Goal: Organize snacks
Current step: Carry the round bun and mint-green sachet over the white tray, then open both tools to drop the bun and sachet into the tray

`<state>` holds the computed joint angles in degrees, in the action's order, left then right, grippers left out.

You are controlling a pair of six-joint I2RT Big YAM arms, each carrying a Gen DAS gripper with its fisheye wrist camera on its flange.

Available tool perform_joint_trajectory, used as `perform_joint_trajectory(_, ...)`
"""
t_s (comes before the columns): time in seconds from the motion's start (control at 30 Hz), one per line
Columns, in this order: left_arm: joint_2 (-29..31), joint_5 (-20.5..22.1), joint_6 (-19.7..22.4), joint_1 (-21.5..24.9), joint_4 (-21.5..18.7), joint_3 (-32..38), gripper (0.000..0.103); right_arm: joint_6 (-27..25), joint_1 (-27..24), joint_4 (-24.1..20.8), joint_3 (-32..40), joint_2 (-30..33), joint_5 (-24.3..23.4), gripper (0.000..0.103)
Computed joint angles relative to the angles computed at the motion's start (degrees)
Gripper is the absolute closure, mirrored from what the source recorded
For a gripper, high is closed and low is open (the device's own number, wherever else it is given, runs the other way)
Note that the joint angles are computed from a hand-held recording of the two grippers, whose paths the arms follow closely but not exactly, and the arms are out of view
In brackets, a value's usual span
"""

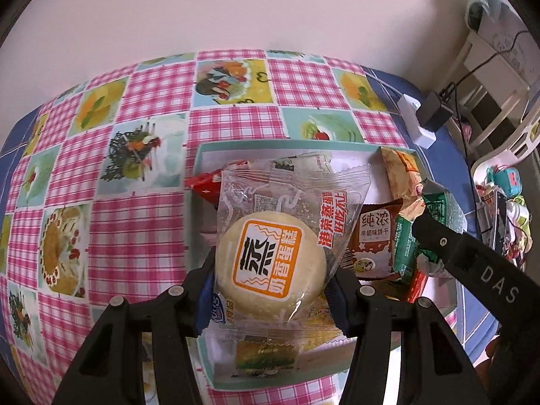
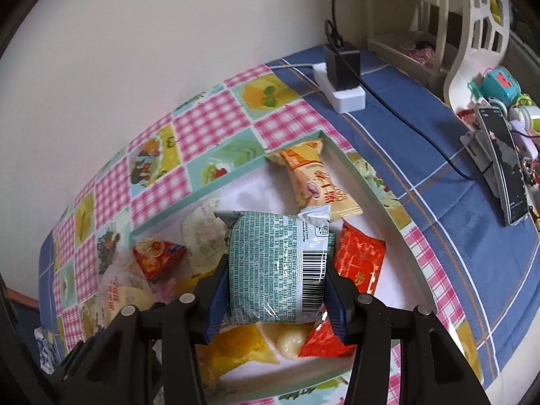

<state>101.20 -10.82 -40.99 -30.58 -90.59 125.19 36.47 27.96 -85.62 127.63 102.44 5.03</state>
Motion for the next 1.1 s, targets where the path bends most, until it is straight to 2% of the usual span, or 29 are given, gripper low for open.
perform_joint_trajectory(0.37,2.4,0.0,1.0,-0.6,-1.0,1.1,0.045,0.0,-0.7,-0.8,-1.9,0.8,-0.5,0.050)
perform_joint_trajectory(0.43,2.5,-0.2,1.2,-0.6,-1.2,1.2,0.043,-0.2,-0.5,-1.3,-1.7,1.2,-0.6,0.050)
perform_joint_trajectory(0.5,2.4,0.2,1.5,-0.6,-1.0,1.2,0.032,-0.5,-0.5,-1.5,-1.4,1.4,-0.6,0.050)
perform_joint_trajectory(0.57,2.0,0.5,1.8,-0.5,-0.5,1.1,0.026,-0.8,-0.5,-1.4,-1.3,1.4,-0.3,0.048)
perform_joint_trajectory(0.7,2.2,-0.8,2.5,-0.8,-1.4,2.4,0.026,-1.3,-0.4,-1.6,-0.7,1.4,-0.1,0.047)
perform_joint_trajectory(0.8,2.3,-1.2,2.5,-0.9,-2.1,3.1,0.025,-2.0,-0.3,-1.6,-0.2,1.5,0.4,0.035)
perform_joint_trajectory(0.93,2.2,-1.6,2.5,-1.0,-3.3,3.7,0.019,-2.6,-0.2,-1.4,-0.2,1.4,0.7,0.033)
perform_joint_trajectory(1.07,2.1,-2.6,1.8,-1.0,-4.7,4.0,0.016,-3.0,0.0,-0.8,-1.0,0.8,1.1,0.020)
perform_joint_trajectory(1.1,1.8,-2.6,1.3,-0.8,-5.0,3.7,0.014,-3.1,0.1,-0.6,-1.2,0.7,1.2,0.020)
